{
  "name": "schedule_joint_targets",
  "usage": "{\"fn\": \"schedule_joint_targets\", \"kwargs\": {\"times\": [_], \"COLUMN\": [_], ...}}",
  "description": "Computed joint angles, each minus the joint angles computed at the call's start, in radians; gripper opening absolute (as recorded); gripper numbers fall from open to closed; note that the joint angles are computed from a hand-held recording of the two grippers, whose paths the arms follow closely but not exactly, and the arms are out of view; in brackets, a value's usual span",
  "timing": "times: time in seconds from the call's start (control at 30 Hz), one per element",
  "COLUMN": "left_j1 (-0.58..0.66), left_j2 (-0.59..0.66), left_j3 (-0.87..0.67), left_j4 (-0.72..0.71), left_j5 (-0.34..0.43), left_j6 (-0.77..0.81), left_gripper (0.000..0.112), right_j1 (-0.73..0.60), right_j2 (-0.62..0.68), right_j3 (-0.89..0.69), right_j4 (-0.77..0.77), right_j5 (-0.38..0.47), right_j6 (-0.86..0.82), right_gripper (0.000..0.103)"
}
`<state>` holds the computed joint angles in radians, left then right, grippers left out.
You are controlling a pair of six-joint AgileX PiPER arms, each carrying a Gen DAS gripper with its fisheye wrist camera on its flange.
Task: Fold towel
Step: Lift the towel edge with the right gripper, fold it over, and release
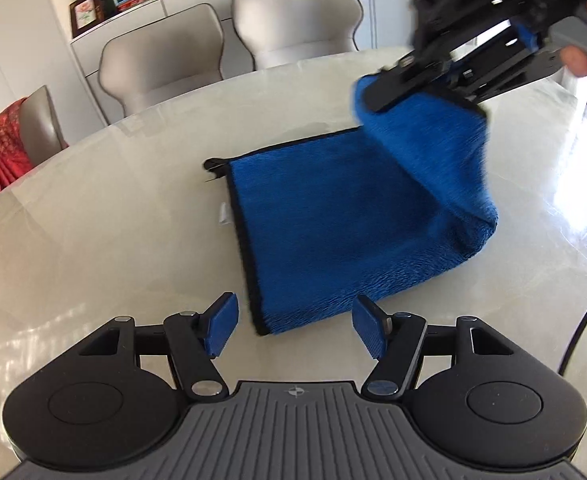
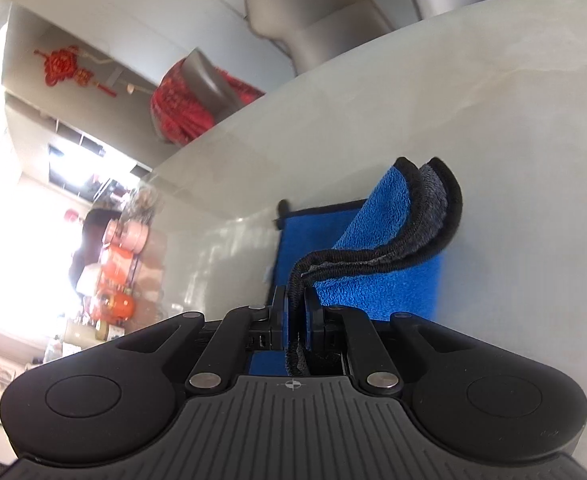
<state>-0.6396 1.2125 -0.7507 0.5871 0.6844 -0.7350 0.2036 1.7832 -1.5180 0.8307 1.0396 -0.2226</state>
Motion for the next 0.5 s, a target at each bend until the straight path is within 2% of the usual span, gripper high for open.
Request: {"fn": "schedule_joint_targets", "kwargs": {"times": [0.13,0.33,0.5], "left_j1": [0.037,0.075,0.094], "left_j2": [-0.036,-0.074,-0.078], "left_j3": [0.030,0.063,0.070], "left_j4": [-0.020,-0.052,-0.075], "left_j5": [-0.012,-0.025,-0.050], "left_j6": [0.011,0.044,0.072], "left_gripper": [0.067,0.067,0.067], "right_j1": [0.112,0.194,0.211], "right_j2": [0.070,0.156,0.144], "right_j3": [-0.071,-0.150,-0.120], "right_j4": [-0.044,-0.157,-0.198], "right_j5": [-0.021,-0.023,-0.063], "right_j6": [0.069,0.189,0.173], "right_gripper": [0.008,0.011,0.013]}}
